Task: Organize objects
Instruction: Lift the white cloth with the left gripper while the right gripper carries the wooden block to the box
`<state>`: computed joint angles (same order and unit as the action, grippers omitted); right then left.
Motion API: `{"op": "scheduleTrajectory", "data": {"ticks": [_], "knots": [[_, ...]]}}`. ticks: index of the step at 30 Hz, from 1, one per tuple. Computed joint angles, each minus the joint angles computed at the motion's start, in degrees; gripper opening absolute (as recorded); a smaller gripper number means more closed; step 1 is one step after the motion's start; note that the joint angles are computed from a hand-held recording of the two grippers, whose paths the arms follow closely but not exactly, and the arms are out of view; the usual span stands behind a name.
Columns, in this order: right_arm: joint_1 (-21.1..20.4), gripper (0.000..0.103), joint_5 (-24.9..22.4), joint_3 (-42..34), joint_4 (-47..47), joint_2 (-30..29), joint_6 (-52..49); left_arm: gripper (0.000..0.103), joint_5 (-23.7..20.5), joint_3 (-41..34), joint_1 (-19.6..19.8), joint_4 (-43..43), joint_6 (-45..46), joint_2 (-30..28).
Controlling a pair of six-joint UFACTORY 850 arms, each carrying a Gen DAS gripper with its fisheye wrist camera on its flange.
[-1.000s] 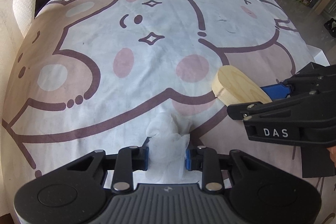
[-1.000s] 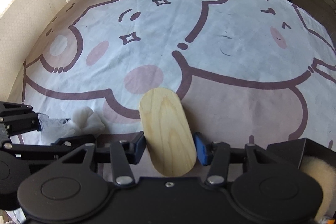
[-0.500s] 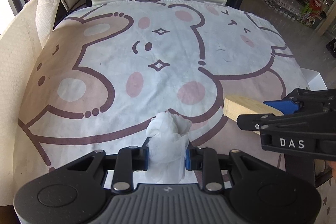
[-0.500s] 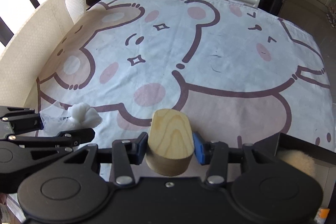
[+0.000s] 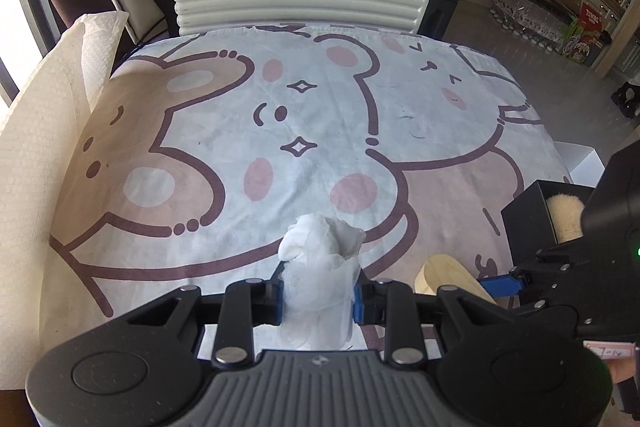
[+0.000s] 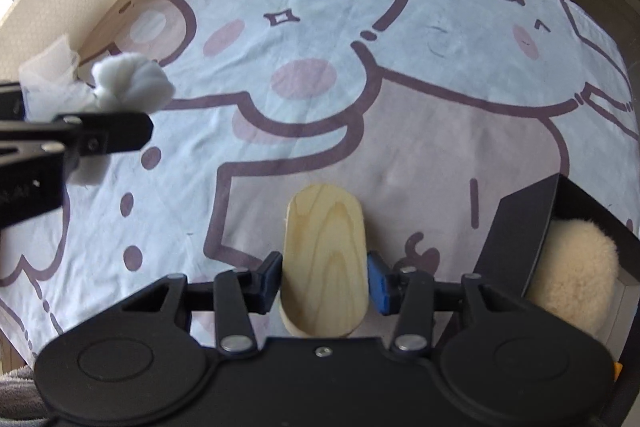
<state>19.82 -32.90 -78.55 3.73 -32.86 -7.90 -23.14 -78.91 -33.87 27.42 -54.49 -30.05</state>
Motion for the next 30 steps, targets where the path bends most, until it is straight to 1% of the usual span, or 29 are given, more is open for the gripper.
{"op": "scheduleTrajectory", "data": {"ticks": [3, 9, 10, 11, 15, 21, 30], "knots": [[0.33, 0.045, -1.28, -0.98, -1.94, -1.33, 1.81, 0.030, -0.08, 0.27, 0.23, 0.11, 0.31, 0.10], [0.81, 0.048, -1.10, -1.29, -3.31, -2.05, 2.55, 0.030, -0.08, 0.21, 0.60, -1.00, 1.82, -0.20], [0.70, 0.045, -1.00, -1.26, -3.11, -1.97, 2.59, 0.030, -0.08, 0.21, 0.60, -1.00, 1.82, -0.20], [0.54, 0.045, -0.94, -1.21, -2.64, -1.85, 2.28, 0.030, -0.12, 0.15, 0.59, -0.69, 1.54, -0.23], [0.42, 0.044, 1.80, 0.40, -4.09, -0.15, 3.39, 0.030, -0.45, 0.12, 0.30, 1.07, -0.32, 0.01], [-0.85, 0.044, 6.89, 3.14, 0.23, 4.02, 2.51, 0.030, -1.50, -0.28, -0.65, 4.00, -3.50, 0.37], [-2.90, 0.044, 12.35, 7.04, 7.48, 10.57, -2.14, 0.030, -2.70, -1.60, -2.73, 10.01, -10.70, 0.71]]}}
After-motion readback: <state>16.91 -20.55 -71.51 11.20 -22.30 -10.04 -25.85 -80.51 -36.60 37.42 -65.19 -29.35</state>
